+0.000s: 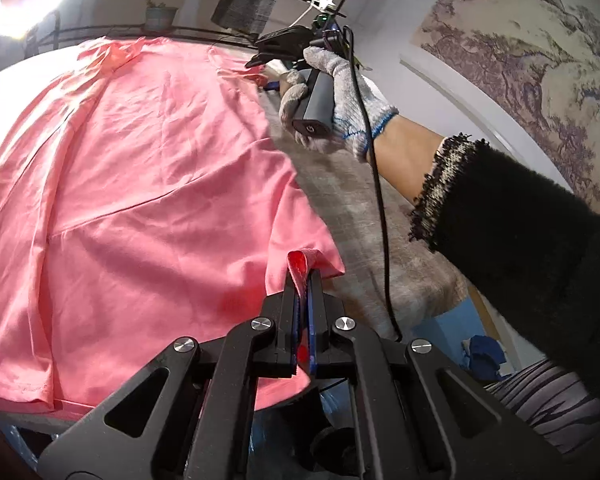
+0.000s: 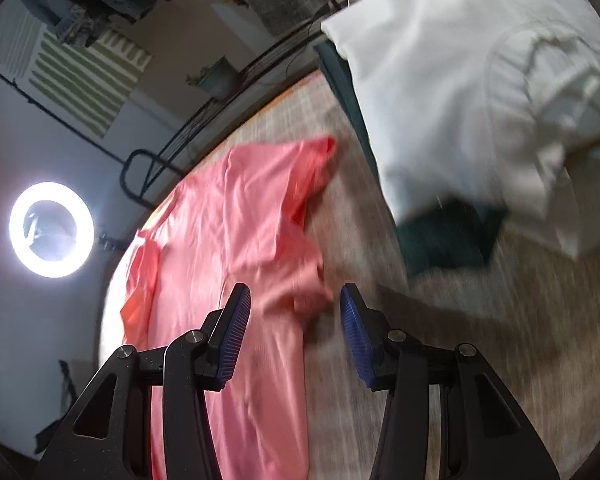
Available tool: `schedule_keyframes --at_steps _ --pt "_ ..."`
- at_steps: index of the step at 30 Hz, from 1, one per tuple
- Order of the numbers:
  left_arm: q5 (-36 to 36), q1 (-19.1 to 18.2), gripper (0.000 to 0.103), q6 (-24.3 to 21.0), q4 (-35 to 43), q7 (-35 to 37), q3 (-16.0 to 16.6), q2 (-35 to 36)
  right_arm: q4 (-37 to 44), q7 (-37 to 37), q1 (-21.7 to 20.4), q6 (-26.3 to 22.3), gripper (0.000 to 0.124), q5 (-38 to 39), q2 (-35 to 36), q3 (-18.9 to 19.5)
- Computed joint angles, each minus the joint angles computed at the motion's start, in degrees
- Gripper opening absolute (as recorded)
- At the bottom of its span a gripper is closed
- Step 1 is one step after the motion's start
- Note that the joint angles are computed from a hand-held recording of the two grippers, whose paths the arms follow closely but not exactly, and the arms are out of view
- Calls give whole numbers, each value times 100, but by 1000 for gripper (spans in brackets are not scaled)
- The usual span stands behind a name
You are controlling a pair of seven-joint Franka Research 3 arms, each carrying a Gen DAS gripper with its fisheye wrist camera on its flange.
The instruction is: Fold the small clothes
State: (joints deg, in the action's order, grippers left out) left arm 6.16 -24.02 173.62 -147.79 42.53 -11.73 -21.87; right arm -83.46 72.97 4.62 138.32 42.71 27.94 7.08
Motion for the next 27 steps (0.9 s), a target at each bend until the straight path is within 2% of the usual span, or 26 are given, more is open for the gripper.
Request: schedule_keyframes --at_steps 1,3,4,5,8,11,17,21,27 --pt "-52 -43 1 24 -58 2 54 -18 93 42 21 46 44 20 92 11" --pt "-134 -107 1 59 -155 -10 120 -57 225 60 47 87 27 11 200 41" --pt "-151 -111 1 81 -196 -16 133 -76 390 114 67 -34 9 -73 307 37" --pt "-205 -161 1 108 -262 -14 187 -117 556 221 115 -149 5 -211 405 8" --pt "-383 -301 0 197 -439 -44 356 -270 631 367 284 67 3 -543 416 -66" --pt "-380 -137 0 220 -639 -241 269 -539 799 426 462 139 3 -943 393 -108" --pt "-460 -100 0 161 -1235 -633 388 -1277 1043 315 1123 215 3 -2096 298 -191" --pt "-433 103 0 -82 -1649 -993 269 -1860 1131 317 1671 227 2 -2925 370 -289" --pt "-360 147 0 -399 -1969 -1249 338 -2255 1562 504 2061 -40 2 -3342 773 -281"
